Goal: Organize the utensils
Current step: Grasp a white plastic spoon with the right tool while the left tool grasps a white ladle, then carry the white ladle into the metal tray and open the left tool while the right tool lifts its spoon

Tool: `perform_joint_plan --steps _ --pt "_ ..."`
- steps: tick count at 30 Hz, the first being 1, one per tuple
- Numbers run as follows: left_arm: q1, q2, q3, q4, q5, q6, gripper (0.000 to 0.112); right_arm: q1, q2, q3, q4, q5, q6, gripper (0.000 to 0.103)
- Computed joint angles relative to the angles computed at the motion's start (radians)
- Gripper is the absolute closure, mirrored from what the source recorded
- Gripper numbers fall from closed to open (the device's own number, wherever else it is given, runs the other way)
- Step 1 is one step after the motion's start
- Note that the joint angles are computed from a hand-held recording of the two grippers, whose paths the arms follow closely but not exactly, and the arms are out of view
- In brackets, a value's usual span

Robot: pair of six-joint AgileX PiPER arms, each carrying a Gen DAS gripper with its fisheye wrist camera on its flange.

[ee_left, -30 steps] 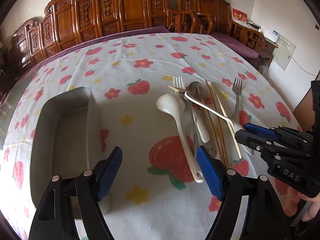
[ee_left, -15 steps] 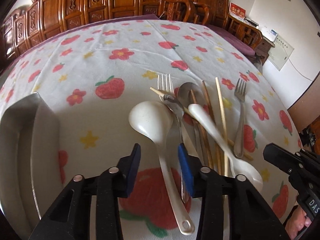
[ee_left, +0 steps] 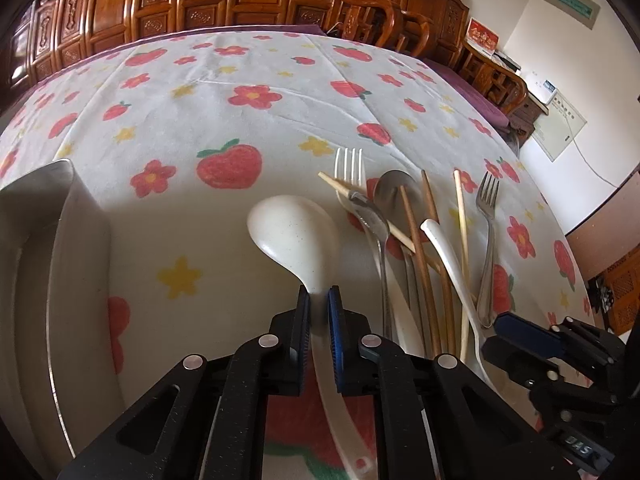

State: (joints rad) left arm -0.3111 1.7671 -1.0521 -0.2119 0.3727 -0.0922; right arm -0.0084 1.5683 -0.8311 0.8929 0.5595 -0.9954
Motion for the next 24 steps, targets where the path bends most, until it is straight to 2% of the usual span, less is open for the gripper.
perform_joint_plan --steps 2,6,8,13,24 --pt "0.004 -0.015 0.012 -0.014 -0.002 0.017 0.109 0.006 0.009 -0.005 -0.004 -0.01 -0.001 0.076" --pt "-0.003 -0.052 0.035 -0.009 -0.002 0.018 0.11 0.046 0.028 -0.035 -0.057 -0.038 0.046 0.076" --pt "-0.019 -0.065 0.047 0.055 -0.01 -0.032 0.11 0.06 0.043 -0.058 -0.094 -0.043 0.08 0.076" --pt "-0.031 -0.124 0.086 0.105 -0.021 -0.075 0.11 0.024 0.037 -0.068 -0.152 0.051 0.119 0.076" --pt "-0.102 -0.271 0.162 0.178 -0.022 -0.158 0.11 0.07 0.041 -0.063 -0.248 -0.009 0.229 0.076"
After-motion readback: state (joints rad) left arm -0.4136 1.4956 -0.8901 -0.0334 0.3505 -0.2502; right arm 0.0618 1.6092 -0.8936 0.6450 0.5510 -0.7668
